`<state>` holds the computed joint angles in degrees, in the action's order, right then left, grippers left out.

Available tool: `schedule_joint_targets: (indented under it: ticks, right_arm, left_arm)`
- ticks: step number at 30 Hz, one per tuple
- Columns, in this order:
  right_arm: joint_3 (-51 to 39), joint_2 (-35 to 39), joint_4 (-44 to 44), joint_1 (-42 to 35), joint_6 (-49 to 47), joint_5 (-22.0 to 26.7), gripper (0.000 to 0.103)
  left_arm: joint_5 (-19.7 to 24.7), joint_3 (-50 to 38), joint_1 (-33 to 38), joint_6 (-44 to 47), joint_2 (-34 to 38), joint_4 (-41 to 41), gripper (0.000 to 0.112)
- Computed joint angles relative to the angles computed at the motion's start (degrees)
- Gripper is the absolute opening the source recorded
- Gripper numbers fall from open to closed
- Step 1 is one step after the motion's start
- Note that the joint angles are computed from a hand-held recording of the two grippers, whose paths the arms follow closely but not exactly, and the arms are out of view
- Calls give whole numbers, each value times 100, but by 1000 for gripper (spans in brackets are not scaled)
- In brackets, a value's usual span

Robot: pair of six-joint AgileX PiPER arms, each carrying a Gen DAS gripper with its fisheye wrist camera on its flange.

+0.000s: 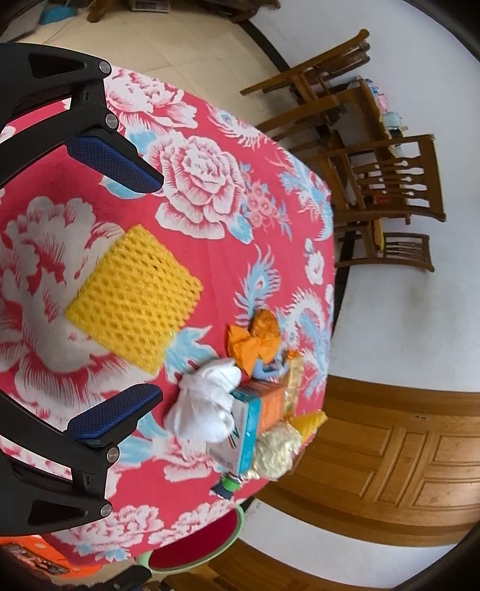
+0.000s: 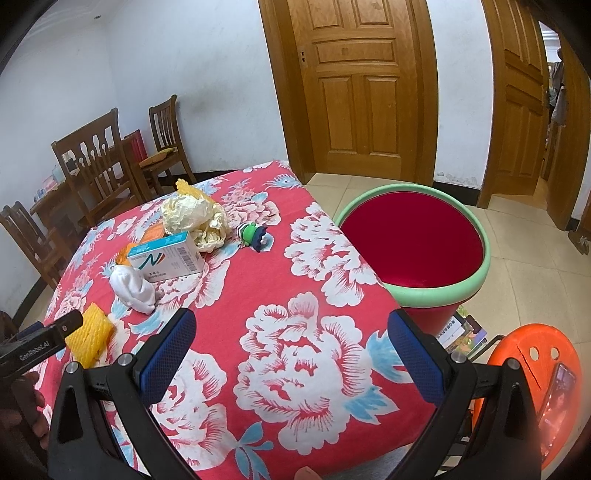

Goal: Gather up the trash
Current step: 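Grasp the yellow foam net with the left tool while the right tool reaches the white tissue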

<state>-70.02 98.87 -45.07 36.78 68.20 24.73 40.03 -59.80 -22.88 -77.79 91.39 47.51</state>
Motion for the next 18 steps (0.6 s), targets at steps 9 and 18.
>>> schedule_joint_targets:
  ticks: [9,18]
  right_arm:
    - [-234,140,554,-22,-609,46,102]
    - [-852,397,1789,-85,-2056,114,102]
  left_arm:
    - [-587,-1,498,843,370,-711,94]
    - [-1364,205,846,1623,268,-1482,72]
